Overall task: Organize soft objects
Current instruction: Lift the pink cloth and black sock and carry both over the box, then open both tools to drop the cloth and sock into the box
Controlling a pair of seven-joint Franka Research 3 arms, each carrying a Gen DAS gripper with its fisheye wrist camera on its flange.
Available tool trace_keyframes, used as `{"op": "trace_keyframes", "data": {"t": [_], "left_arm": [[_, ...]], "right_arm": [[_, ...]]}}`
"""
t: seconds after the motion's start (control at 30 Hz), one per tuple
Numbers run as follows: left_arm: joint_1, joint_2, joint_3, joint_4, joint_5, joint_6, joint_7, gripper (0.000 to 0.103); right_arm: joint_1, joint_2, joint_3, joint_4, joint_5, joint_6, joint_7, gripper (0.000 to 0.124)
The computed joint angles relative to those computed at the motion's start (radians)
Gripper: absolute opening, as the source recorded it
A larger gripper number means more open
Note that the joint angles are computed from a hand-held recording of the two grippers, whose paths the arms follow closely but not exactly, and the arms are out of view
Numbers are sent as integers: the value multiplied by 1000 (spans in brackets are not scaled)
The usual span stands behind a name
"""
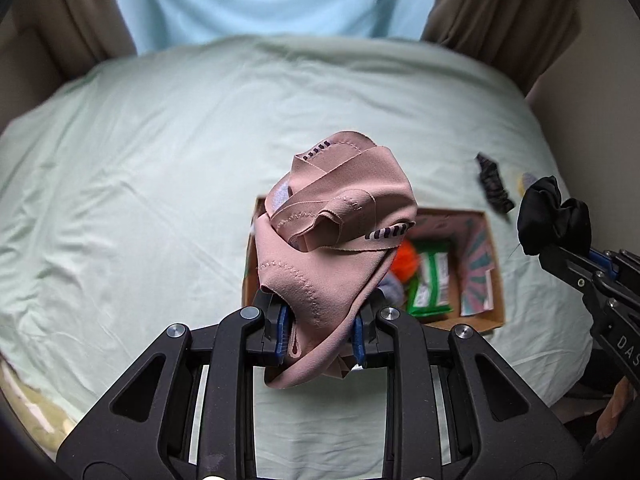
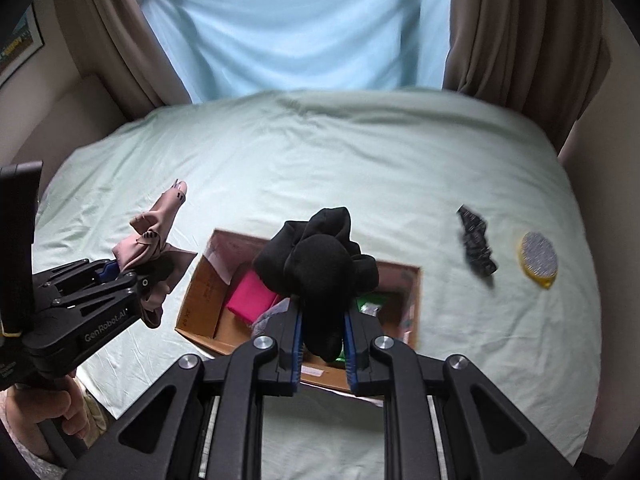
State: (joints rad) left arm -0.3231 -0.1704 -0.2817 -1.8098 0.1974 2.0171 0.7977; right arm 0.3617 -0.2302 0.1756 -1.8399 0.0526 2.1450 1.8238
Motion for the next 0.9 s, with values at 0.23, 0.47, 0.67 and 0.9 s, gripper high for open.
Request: {"op": "trace_keyframes", "data": {"t": [0.23, 0.47, 0.67, 0.9], "left_arm": [[10, 75, 25, -35, -100, -10, 61, 21], [15, 152, 25, -25, -156, -55, 116, 21], [24, 174, 27, -3, -189, -77, 186, 74], [20, 150, 24, -20, -165, -57, 188, 103]], "right_arm": [[23, 132, -4, 66, 26, -97, 34, 15], [23, 213, -45, 73, 171, -161, 63, 16], [22, 270, -53, 113, 238, -222, 48, 19], [10, 238, -63, 66, 252, -170, 60, 103]]}}
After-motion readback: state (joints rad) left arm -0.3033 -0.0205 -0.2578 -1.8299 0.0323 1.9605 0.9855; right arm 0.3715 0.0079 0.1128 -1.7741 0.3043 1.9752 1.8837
